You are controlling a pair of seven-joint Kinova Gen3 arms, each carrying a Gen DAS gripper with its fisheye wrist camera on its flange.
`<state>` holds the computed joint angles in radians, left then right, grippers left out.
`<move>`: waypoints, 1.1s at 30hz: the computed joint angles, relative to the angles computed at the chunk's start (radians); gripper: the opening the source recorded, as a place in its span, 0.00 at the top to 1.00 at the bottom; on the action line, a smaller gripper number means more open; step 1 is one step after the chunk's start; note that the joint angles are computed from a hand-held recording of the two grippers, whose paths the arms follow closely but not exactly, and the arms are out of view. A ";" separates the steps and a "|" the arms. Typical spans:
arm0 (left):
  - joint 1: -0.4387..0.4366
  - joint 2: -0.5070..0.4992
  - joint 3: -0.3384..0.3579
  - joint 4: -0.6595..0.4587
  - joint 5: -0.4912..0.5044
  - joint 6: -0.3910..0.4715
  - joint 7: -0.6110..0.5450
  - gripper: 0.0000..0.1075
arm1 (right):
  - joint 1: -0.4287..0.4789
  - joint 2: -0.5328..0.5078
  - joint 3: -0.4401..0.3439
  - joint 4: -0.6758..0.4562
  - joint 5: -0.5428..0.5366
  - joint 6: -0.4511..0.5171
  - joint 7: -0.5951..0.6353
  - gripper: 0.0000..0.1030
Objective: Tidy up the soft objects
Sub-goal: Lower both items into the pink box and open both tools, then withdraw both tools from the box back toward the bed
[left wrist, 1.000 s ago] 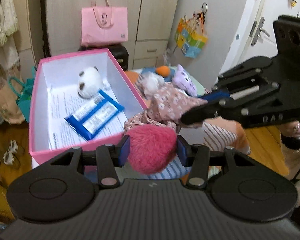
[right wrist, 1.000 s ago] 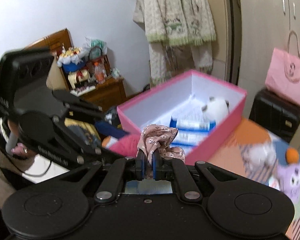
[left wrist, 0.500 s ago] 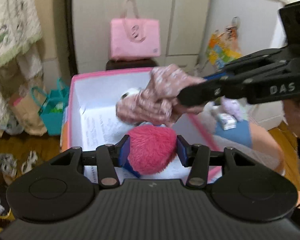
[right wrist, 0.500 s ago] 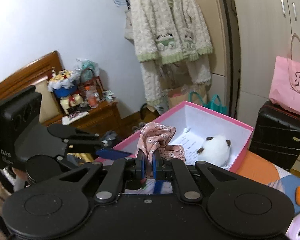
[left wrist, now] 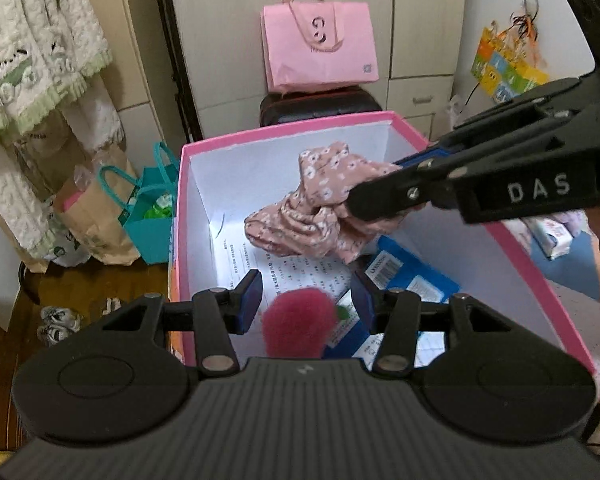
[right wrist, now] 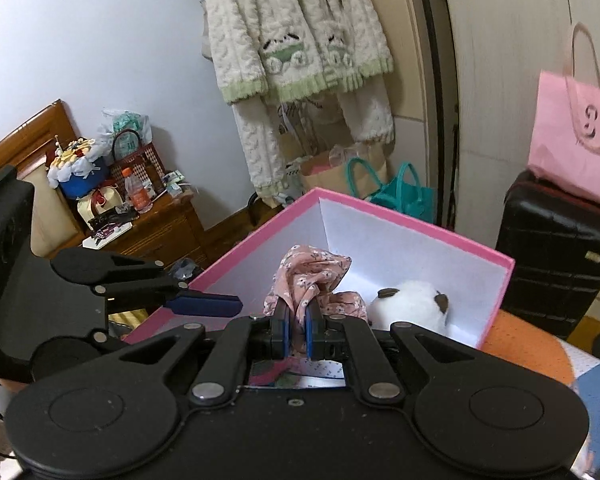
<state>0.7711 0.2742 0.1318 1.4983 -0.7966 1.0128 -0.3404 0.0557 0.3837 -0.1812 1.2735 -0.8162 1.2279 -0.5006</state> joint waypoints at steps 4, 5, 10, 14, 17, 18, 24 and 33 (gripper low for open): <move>-0.024 0.005 -0.006 -0.007 0.036 -0.013 -0.015 0.55 | -0.028 0.025 0.002 -0.008 0.030 -0.028 -0.036 0.83; -0.024 -0.001 -0.008 0.000 0.037 -0.021 -0.006 0.55 | -0.032 0.030 0.003 -0.009 0.037 -0.034 -0.047 0.82; -0.023 -0.042 0.007 0.036 0.039 -0.040 0.021 0.51 | -0.022 0.020 -0.003 0.015 0.054 -0.065 -0.048 0.59; -0.022 -0.074 0.034 0.055 0.047 -0.038 0.028 0.47 | 0.019 -0.020 -0.006 0.063 0.027 -0.064 0.023 0.58; -0.013 -0.092 0.056 0.058 0.046 -0.027 0.031 0.46 | 0.054 -0.054 0.006 0.102 -0.007 -0.035 0.083 0.58; -0.012 -0.097 0.063 0.060 0.046 -0.025 0.031 0.46 | 0.068 -0.068 0.013 0.119 -0.019 -0.022 0.106 0.58; 0.002 -0.124 0.100 0.056 0.050 -0.002 0.037 0.44 | 0.111 -0.151 0.073 0.200 -0.066 0.031 0.217 0.58; 0.061 -0.136 0.154 0.027 0.023 0.072 0.073 0.43 | 0.193 -0.260 0.200 0.260 -0.114 0.171 0.367 0.57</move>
